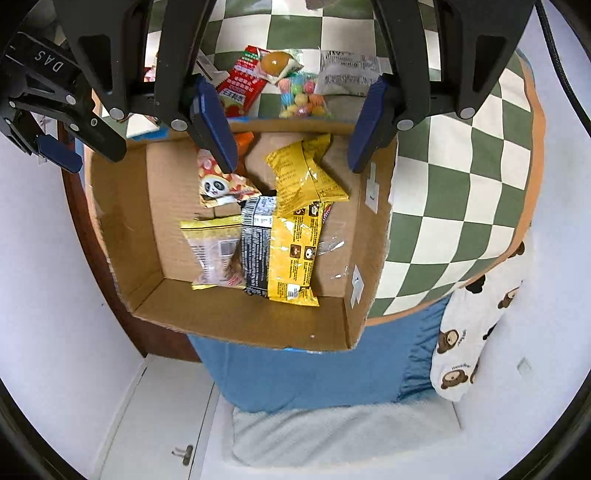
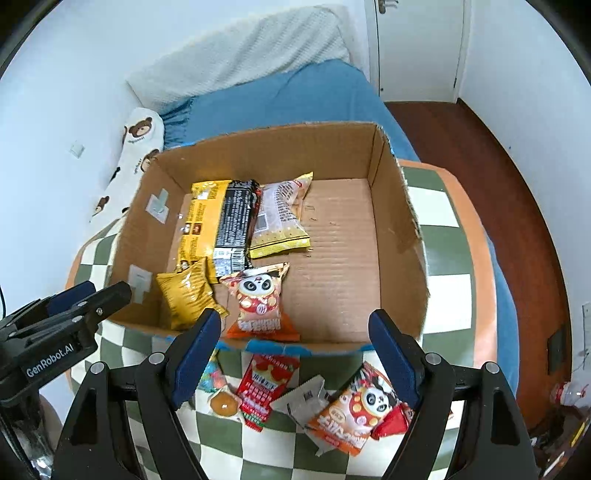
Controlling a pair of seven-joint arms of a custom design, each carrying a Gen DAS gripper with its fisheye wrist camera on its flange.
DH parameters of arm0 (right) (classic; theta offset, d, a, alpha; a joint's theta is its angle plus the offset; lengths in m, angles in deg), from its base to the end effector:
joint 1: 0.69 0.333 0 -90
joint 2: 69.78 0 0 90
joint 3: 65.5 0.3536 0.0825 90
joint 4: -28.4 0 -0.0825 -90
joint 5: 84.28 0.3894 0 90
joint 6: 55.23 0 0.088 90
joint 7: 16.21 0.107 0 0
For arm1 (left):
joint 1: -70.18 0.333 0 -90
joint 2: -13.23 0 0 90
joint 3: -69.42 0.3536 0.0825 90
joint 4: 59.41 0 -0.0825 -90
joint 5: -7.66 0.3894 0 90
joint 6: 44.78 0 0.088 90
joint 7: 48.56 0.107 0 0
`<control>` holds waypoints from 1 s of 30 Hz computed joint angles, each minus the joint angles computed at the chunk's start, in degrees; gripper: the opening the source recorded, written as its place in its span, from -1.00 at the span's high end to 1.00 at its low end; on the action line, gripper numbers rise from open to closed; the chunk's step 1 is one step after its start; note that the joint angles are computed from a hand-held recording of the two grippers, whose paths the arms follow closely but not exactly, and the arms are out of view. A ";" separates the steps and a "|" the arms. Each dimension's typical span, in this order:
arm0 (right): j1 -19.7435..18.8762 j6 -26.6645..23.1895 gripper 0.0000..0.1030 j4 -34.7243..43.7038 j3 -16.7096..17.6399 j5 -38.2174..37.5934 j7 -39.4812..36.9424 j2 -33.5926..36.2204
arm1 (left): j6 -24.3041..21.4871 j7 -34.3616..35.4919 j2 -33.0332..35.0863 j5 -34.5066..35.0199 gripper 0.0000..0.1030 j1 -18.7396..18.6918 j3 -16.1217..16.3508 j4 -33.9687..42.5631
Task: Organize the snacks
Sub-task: 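Grasp the white packet with left tool while right tool grasps another orange panda bag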
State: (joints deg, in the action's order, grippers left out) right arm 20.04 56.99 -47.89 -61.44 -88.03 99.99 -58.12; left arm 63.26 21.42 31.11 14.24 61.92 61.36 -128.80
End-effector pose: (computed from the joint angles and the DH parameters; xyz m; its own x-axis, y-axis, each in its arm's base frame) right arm 0.6058 0.2682 0.6980 0.0105 -0.9907 -0.1356 -0.9192 0.0438 -0.3913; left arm 0.6712 -0.1673 0.6781 0.0535 -0.9971 0.0548 -0.9306 -0.0697 -0.3594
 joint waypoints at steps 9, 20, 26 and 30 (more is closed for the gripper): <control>-0.86 1.62 -0.64 -9.90 0.69 3.60 1.10 -7.90 | 5.81 -3.44 -8.78 -1.73 -0.49 0.67 -0.48 -11.11; -5.76 4.33 -0.63 -28.71 -1.15 14.34 7.48 -10.31 | 3.50 -7.75 -10.91 -2.81 -0.88 -0.08 -1.70 -25.47; -6.30 4.36 -0.15 -29.72 -0.88 15.32 6.86 -7.63 | 1.26 -10.79 -8.85 -4.01 -0.88 -1.56 -2.50 -26.64; -5.86 2.30 -0.09 -30.18 -0.48 11.07 1.02 -8.91 | -0.34 -11.51 -7.02 -6.54 -0.88 -2.22 -2.97 -25.72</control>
State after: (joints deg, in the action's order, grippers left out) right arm 14.18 59.29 -78.07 -61.92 -76.97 101.01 -67.03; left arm 62.92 9.91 24.09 7.70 59.70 58.39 -154.52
